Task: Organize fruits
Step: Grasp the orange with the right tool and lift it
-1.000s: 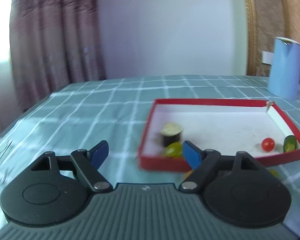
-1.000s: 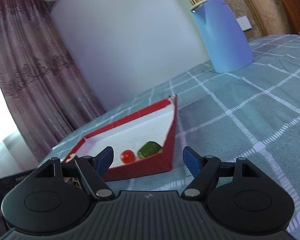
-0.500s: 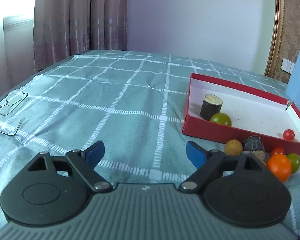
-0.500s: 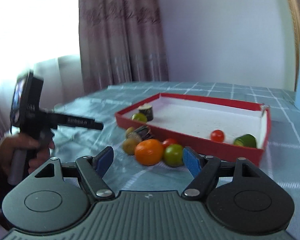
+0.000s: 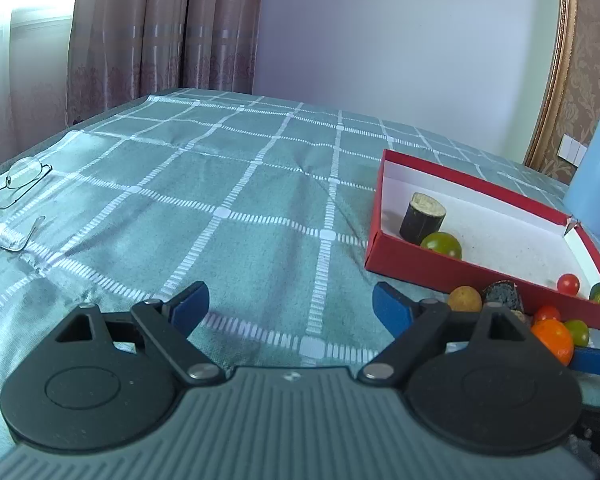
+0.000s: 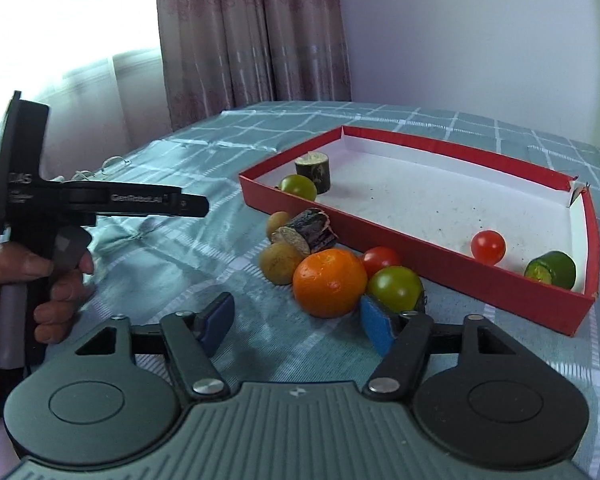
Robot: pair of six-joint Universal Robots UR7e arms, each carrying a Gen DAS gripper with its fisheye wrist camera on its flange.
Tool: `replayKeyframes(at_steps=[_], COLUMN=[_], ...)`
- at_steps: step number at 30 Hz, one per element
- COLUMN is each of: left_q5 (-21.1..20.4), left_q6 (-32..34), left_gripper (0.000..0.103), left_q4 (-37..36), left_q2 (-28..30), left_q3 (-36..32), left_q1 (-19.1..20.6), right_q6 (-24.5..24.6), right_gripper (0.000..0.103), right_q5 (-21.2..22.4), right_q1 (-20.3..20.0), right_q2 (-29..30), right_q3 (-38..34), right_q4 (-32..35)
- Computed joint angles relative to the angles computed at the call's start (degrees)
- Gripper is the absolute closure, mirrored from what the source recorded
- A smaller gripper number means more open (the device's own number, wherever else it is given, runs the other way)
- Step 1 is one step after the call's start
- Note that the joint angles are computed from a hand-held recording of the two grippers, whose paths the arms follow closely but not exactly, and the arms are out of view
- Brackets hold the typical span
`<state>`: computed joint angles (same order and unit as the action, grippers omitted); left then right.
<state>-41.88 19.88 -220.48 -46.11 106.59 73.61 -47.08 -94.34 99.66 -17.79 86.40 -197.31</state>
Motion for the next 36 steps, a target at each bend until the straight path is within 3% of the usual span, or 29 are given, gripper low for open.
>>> replayKeyframes(at_steps=[9,13,14,15,31,36], left_q5=[-0.1,0.1,0.2,0.1,0.9,1.0], left_q6=[-0.6,-0.7,-0.7,-0.7,0.0,0.1], left_gripper=[0.016,0.015,0.016,0.016,0.016,0.016], left_q4=[-0.1,0.1,0.1,0.0,-0.6,-0.8], left_q2=[0.0,0.0,0.0,0.0,0.4,0.5], left_q3=[0.0,0.0,0.0,0.0,-0.5,-0.4], left_q1=[0.1,0.1,0.1,0.1,0.0,0.0], right_q6=[-3.2,-3.4,-3.0,-2.5,0.7,0.7], right_gripper=[0.038,0.052,0.06,0.061,0.061,0.061], right_q5=[-4.0,-4.4,-4.6,-4.3,2.9,3.0], right_q1=[1.4,1.5,1.4,1.3,-0.4,0.1], right_q2=[3.4,3.8,3.7,3.6,0.7,0.3], right_q3=[-4.3,-4.9,-4.9,-4.8,2.2,2.0], right_q4=[-2.9,-3.3,-3.5,-3.5,-9.1,-9.4])
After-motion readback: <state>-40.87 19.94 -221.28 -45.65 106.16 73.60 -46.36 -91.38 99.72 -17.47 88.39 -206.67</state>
